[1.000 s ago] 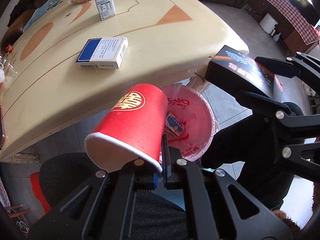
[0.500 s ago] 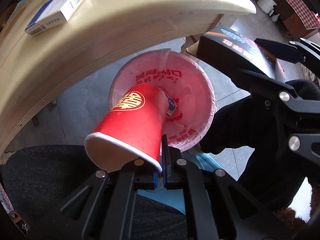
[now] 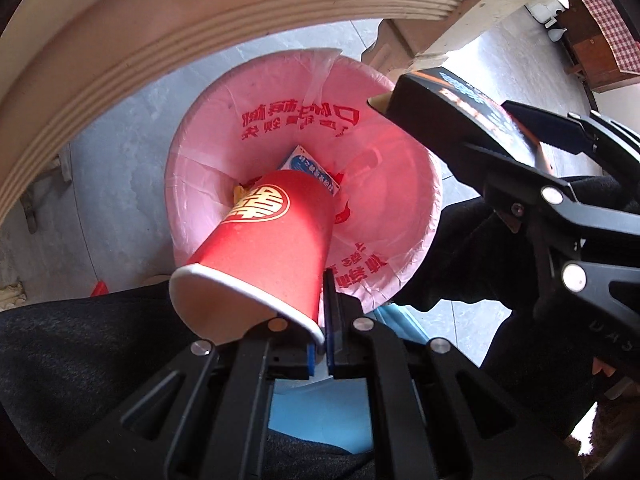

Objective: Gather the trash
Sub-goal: 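Open the left tool over the bin while the right tool drops the snack box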

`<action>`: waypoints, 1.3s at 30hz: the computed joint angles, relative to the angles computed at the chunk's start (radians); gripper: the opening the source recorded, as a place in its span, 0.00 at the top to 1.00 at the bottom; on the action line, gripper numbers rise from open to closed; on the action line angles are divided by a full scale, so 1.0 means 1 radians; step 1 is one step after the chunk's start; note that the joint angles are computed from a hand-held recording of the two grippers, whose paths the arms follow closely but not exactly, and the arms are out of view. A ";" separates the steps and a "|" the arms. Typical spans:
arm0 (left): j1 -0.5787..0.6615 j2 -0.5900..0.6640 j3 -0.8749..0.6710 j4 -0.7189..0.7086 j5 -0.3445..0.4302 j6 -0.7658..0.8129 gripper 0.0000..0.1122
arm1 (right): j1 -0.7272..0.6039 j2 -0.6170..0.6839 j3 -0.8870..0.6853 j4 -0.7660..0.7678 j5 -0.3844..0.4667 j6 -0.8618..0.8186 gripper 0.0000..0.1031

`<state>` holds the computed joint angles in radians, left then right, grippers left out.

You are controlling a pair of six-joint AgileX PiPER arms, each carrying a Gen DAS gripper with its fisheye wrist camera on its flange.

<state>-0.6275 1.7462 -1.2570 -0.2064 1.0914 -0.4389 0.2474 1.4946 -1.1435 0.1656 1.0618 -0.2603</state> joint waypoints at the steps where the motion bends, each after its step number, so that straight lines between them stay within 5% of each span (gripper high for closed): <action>1: 0.009 0.010 0.000 -0.014 -0.004 0.008 0.96 | -0.003 0.014 0.004 0.007 -0.006 -0.004 0.46; 26: 0.168 0.179 0.008 -0.193 -0.074 0.129 0.95 | -0.011 0.268 -0.010 0.066 -0.069 -0.055 0.44; 29: 0.166 0.176 0.005 -0.162 -0.079 0.107 0.78 | -0.011 0.293 -0.022 0.066 -0.066 -0.040 0.35; 39: 0.169 0.170 0.000 -0.127 -0.068 0.083 0.67 | 0.005 0.296 -0.018 0.051 -0.082 -0.017 0.34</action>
<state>-0.4586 1.9162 -1.2572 -0.3331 1.0230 -0.3555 0.2522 1.7907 -1.1614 0.2163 0.9793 -0.2776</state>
